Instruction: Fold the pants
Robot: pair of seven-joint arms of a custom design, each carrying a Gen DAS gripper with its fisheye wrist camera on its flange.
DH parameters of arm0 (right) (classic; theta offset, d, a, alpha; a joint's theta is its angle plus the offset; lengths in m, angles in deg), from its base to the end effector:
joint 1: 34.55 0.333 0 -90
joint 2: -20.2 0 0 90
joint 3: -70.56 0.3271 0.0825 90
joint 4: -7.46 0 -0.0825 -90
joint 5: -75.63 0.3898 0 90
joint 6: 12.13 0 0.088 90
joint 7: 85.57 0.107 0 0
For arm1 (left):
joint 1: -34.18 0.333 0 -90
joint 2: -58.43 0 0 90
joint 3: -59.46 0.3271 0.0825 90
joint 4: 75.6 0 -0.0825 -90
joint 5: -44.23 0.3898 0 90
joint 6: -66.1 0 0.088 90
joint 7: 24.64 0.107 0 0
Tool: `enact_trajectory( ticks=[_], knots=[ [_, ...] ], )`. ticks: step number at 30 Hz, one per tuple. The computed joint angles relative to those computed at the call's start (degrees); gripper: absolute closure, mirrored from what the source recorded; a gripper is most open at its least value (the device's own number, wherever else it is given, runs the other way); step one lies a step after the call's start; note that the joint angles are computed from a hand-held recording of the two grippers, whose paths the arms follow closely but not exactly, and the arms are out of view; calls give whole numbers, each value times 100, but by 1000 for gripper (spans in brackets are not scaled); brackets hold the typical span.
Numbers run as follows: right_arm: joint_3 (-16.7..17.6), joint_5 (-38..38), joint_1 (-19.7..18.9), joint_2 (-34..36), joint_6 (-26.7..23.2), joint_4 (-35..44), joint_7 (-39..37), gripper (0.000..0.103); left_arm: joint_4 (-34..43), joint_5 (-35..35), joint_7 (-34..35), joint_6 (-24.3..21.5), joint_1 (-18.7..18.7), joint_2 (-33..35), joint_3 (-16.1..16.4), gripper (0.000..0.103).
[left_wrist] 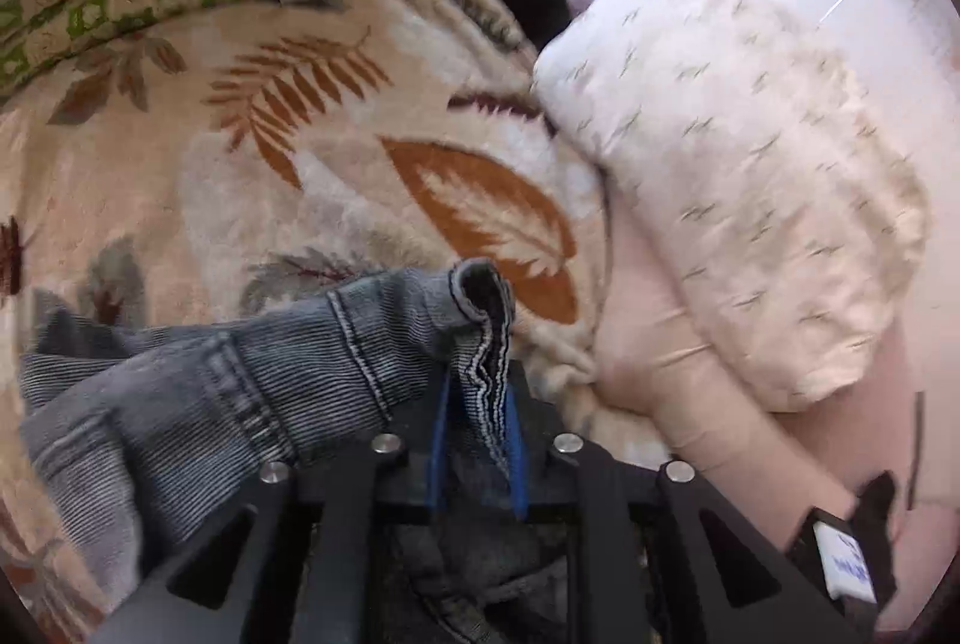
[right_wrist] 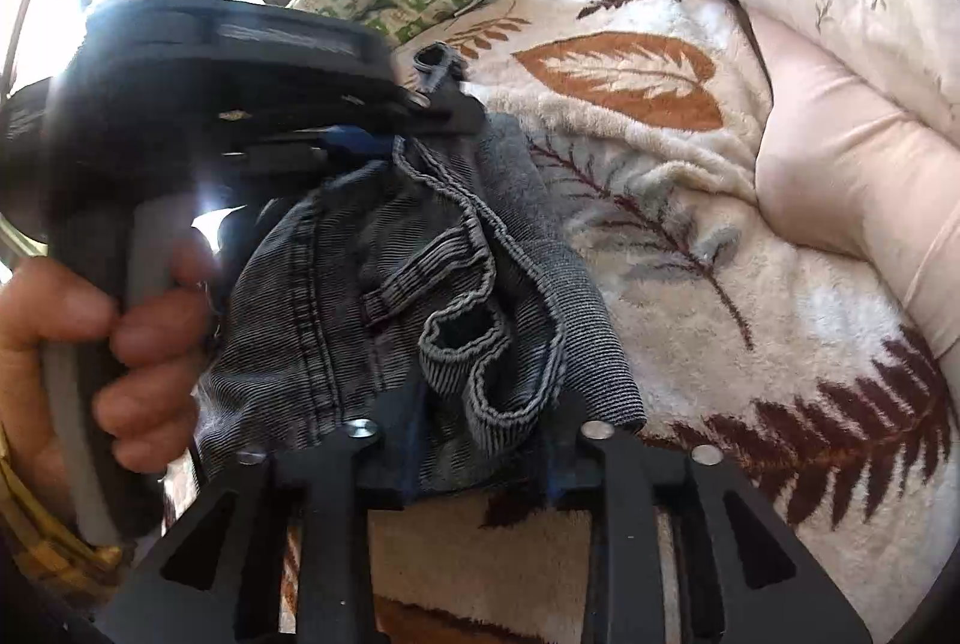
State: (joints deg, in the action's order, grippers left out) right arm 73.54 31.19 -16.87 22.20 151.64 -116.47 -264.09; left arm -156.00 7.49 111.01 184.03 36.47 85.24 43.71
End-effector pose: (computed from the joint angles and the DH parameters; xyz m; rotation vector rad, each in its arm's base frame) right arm 0.5329 0.2415 0.4520 -1.1746 2.1176 -0.4047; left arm 0.7071 -0.1617 0.4864 1.1269 -2.5407 1.0421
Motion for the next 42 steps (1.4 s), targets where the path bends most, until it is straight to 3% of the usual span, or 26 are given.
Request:
enact_trajectory(
  ticks=[2,3,6,10,12,13,15,17,18,19,20,22,26,30,33,35,39,42],
  knots=[
    [33,-287,57,-223,-308,-37,363,55,-232,-257,258,92,191,-254,-20,70],
    [66,-419,31,-273,-451,-30,508,49,-365,-382,424,147,280,-389,-1,69],
    [248,-1200,-41,-540,-1050,36,1140,46,-637,-676,729,210,467,-675,137,68],
    [316,-1654,-106,-413,-864,448,637,53,-1219,-1040,1119,535,636,-1046,357,68],
    [233,-1300,-123,-100,-450,766,-70,65,-1563,-1074,1269,768,642,-1203,458,68],
    [195,-663,-144,104,-174,913,-841,67,-1733,-1131,1384,818,666,-1274,497,68],
    [197,312,-77,290,-199,1045,-1856,72,-2011,-1111,1473,925,642,-1358,571,68],
    [213,822,-70,557,-558,1270,-2527,72,-2229,-885,1525,1180,530,-1370,616,68],
    [109,891,99,677,-1124,1417,-2696,76,-2348,-782,1564,1376,468,-1369,619,68],
    [-139,1004,298,813,-1386,1393,-2857,76,-2438,-700,1613,1572,414,-1352,612,68],
    [-186,1178,298,861,-1327,1312,-2962,77,-2459,-621,1647,1639,380,-1296,599,68],
    [-171,957,99,703,-687,860,-2577,78,-2567,-565,1650,1916,331,-1277,567,68],
    [-247,1050,224,597,-1008,934,-2779,77,-2535,-725,1674,1768,444,-1327,546,68],
    [-242,376,311,266,-1084,816,-2007,72,-2720,-1074,1921,1571,571,-1623,598,68],
    [-70,38,285,-68,-1000,653,-1703,72,-3042,-1205,2232,1703,523,-1894,685,68],
    [49,150,243,-103,-1015,606,-1824,72,-3196,-1077,2236,1814,429,-1941,739,68],
    [168,1322,220,340,-1485,761,-2856,72,-3429,-1092,2230,2288,291,-1892,738,68],
    [34,1122,304,456,-1316,696,-2758,72,-3522,-1041,2239,2532,221,-1948,717,68]
  ],
)
